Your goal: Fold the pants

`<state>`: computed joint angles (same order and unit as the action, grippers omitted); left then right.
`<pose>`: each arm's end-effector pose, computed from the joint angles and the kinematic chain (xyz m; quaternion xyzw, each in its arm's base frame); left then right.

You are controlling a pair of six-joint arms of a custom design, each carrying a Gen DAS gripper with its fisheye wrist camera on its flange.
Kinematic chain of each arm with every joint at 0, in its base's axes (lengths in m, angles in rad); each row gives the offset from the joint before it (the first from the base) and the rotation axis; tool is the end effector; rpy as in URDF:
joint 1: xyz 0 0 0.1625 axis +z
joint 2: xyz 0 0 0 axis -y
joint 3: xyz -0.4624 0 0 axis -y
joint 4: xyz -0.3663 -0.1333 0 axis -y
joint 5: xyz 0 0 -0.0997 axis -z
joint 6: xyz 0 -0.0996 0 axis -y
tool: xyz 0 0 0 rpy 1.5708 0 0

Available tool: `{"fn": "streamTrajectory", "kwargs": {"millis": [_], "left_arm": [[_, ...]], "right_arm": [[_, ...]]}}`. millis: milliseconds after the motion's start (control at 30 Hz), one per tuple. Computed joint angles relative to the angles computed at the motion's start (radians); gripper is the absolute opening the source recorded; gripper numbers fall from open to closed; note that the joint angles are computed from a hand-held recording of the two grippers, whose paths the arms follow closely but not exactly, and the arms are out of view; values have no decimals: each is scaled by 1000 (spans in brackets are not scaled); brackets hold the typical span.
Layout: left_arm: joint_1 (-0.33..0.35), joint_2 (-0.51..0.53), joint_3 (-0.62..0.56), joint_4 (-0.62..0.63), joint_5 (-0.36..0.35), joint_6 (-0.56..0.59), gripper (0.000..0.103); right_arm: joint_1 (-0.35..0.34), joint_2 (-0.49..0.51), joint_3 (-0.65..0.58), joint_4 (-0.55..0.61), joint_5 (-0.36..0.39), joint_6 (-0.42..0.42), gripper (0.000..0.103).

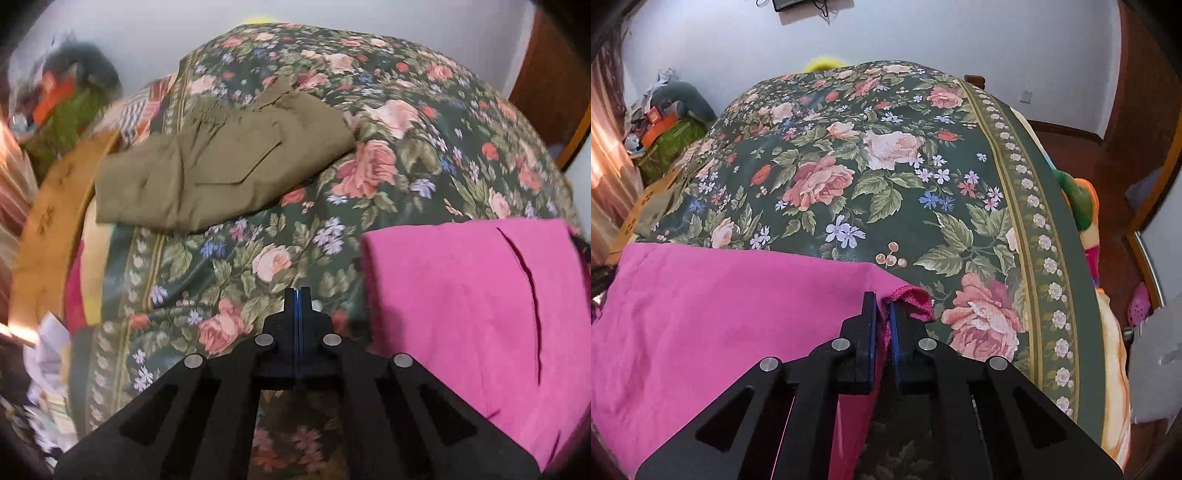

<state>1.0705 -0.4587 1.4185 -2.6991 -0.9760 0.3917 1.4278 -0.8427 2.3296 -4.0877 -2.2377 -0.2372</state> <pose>-0.1875 -0.7373 0.0026 0.3887 0.8702 -0.0962 0.2872 0.0059 -0.4624 0.1878 -0.1223 -0.8290 0.4032 0.3677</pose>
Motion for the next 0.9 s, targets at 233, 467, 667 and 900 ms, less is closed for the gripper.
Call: {"fn": "streamTrajectory", "kwargs": {"millis": [233,467,667,900], "left_arm": [[-20,-65,27,-47,-75,55,3],[-70,-67,34,-8,-139,39,29],[-96,-41,42,20,-161,62,30],[-69,18,2,76,-113,65,33]], "right_arm": [[84,-41,7,38,-118,24,23],[164,-57,-19,66,-77,-29,39],[134,-20,-91,204,11,-10,39],[68,-1,-85,214,51,-9,48]]}}
